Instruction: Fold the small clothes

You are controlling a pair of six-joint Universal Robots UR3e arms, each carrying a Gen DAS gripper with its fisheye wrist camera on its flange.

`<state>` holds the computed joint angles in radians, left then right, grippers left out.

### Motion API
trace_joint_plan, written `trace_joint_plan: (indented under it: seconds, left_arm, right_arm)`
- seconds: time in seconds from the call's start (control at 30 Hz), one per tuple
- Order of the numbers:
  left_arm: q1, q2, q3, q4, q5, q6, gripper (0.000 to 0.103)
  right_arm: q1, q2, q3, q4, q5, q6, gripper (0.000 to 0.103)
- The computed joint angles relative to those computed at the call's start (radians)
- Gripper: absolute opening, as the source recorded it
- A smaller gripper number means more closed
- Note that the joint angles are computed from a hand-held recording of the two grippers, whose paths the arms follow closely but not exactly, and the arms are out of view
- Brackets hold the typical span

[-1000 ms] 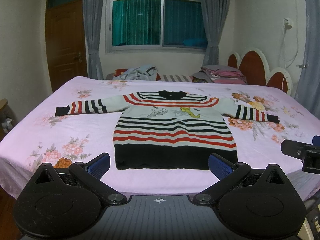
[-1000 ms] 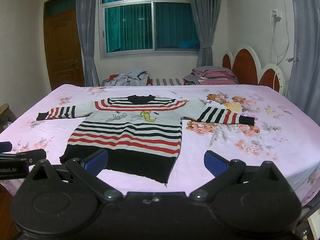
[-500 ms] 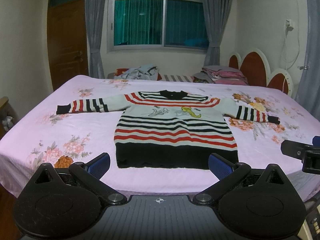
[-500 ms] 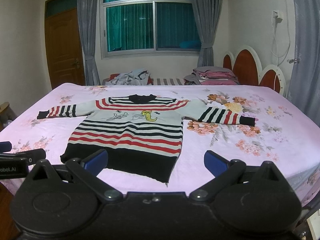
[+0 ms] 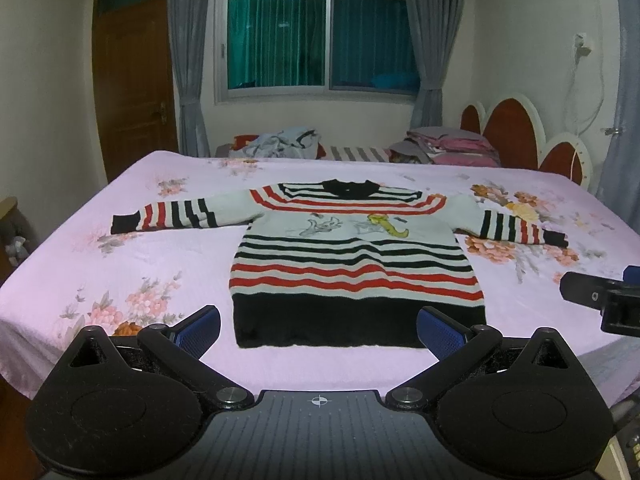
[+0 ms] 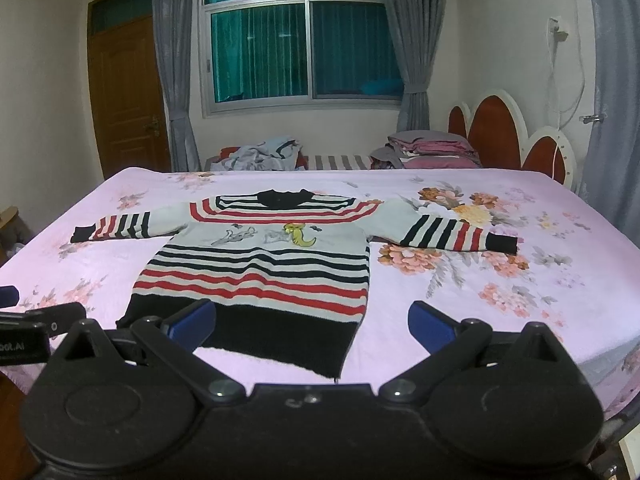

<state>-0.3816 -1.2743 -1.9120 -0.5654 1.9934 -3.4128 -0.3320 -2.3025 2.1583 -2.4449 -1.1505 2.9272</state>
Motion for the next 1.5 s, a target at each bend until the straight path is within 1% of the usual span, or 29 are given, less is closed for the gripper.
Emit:
trace_joint_plan:
  seconds: [0.13,0.3,0.47,0.57,0.77,0.97,1.1,1.17,1.2,1.3,1.37,1.47,1.5]
  left_arm:
    - [0.046,-0.069,0.042,0.032,-0.038,0.033,0.103]
    - [0.123,-0.181,0.117,0.077,-0.110,0.081,0.103]
    - [0.196,-0.328,0.234,0.104,-0.191,0.124,0.103]
    - [0.240,-0.438,0.341,0.109,-0.243,0.154,0.103]
    - [0.323,-0.634,0.589,0.055,-0.353,0.202,0.103]
    - [0.388,-0.811,0.841,-0.009,-0.438,0.242,0.103]
    - [0.400,-0.922,1.018,-0.080,-0.442,0.257,0.103]
    - [0.388,-0.974,1.103,-0.111,-0.410,0.266,0.103]
    - [0.389,-0.992,1.133,-0.120,-0.412,0.279,0.103]
    - [0.386,-1.044,1.222,-0.149,-0.417,0.301,0.103]
    - [0.382,-1.088,1.302,-0.192,-0.418,0.305,0.103]
    - [0.386,-1.146,1.419,-0.275,-0.443,0.287,0.103]
    - [0.393,-1.167,1.462,-0.305,-0.472,0.271,0.103]
  right_arm:
    - [0.075,0.145,-0.042,-0.115,-0.068,0.046,0.103]
    - [0.163,0.353,-0.133,-0.235,-0.160,0.103,0.103]
    - [0.235,0.569,-0.267,-0.310,-0.240,0.140,0.103]
    - [0.274,0.694,-0.367,-0.334,-0.291,0.163,0.103]
    - [0.340,0.927,-0.615,-0.312,-0.397,0.228,0.103]
    - [0.386,1.134,-0.883,-0.257,-0.483,0.280,0.103]
    - [0.408,1.225,-1.019,-0.206,-0.526,0.300,0.103]
    - [0.413,1.251,-1.066,-0.176,-0.544,0.307,0.103]
    - [0.414,1.264,-1.093,-0.159,-0.551,0.311,0.103]
    - [0.411,1.290,-1.144,-0.127,-0.571,0.318,0.103]
    - [0.405,1.303,-1.167,-0.113,-0.580,0.322,0.103]
    - [0.394,1.324,-1.197,-0.100,-0.590,0.319,0.103]
    - [0.386,1.333,-1.208,-0.096,-0.586,0.318,0.103]
